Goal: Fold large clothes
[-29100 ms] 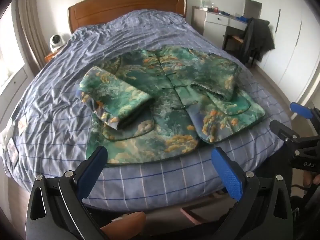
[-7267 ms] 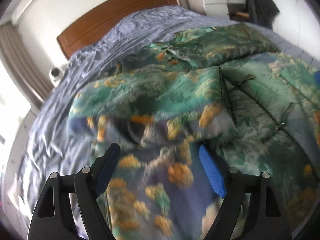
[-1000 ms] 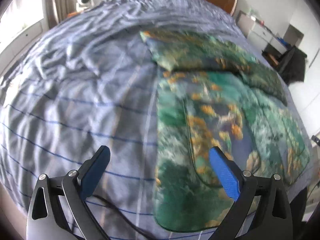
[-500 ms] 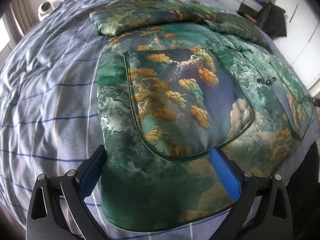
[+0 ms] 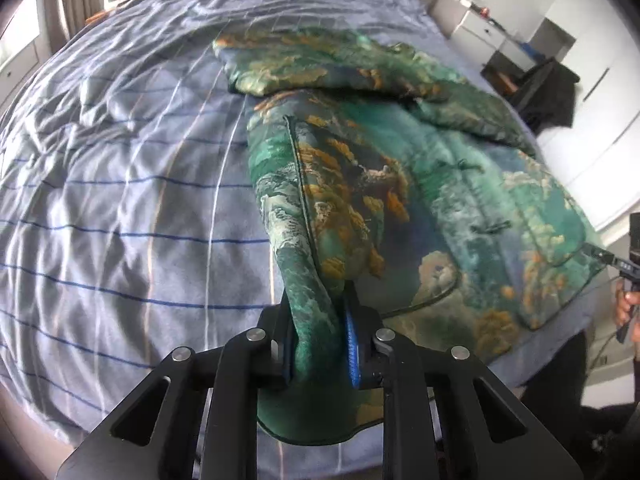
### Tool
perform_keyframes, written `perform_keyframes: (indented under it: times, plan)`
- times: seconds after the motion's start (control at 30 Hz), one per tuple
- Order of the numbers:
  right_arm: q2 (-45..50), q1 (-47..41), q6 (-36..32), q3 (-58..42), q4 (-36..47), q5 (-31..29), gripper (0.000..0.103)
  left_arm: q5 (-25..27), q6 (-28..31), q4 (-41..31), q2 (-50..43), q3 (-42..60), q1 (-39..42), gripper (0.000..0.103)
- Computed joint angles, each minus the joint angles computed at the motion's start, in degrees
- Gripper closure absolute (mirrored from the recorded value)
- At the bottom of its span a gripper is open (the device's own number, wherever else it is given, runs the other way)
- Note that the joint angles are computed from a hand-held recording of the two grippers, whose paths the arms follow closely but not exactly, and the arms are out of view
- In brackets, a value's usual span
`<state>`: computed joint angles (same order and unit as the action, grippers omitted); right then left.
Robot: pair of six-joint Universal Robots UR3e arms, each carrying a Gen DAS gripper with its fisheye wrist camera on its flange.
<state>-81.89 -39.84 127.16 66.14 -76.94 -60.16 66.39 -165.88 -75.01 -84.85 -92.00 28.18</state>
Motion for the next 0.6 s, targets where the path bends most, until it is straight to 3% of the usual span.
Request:
perform_keyframes:
  times: [0.3,0.6]
  plan:
    - [-3.55,-3.97,-10.02,-9.69,19.91,-2.58,0.091,3.26,11.05,-18.69,9.81,1.99,4.41,0.085]
    - [-13.03,-13.15,-20.39,-1.84,30.42,-11.05,0.091,7.84,21.28,-35.5,21.95,-3.06,10.57,0.085]
